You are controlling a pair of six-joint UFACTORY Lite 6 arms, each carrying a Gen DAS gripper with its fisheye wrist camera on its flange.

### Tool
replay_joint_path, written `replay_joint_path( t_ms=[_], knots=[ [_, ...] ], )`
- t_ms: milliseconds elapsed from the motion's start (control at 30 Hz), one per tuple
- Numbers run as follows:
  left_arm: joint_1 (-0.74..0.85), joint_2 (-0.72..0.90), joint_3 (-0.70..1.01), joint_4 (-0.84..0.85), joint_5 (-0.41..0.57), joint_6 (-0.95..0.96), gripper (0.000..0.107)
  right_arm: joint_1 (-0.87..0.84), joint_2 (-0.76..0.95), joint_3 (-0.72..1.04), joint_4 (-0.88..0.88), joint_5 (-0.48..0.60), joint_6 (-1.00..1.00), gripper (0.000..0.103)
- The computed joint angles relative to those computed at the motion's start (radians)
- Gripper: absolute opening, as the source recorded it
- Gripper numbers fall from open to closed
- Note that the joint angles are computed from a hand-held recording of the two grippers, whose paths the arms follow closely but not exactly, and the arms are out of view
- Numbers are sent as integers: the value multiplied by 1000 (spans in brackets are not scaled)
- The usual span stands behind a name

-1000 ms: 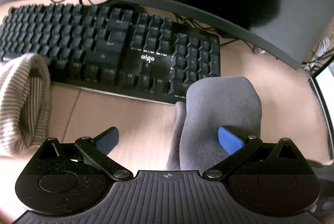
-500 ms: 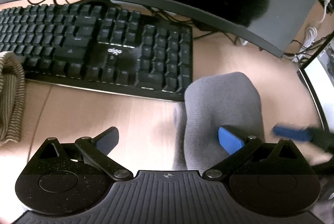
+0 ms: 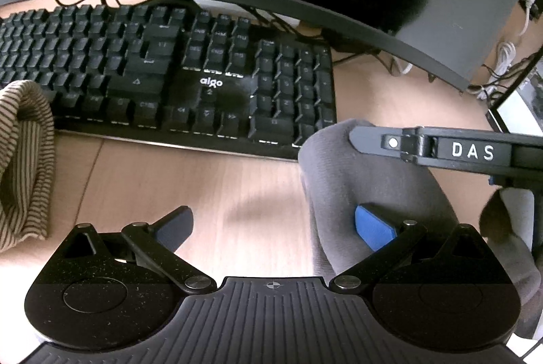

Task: Fold clothes
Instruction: 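Press the grey roll down with the right gripper while the left gripper holds the waistband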

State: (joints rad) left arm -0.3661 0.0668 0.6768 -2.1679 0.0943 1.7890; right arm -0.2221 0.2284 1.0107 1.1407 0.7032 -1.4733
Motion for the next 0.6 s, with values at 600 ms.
replay_joint_path(
  t_ms=[600],
  knots=[
    [203,48,-8,420,204,-142,103,-206,-453,-442,80,-27,91,58]
  ],
)
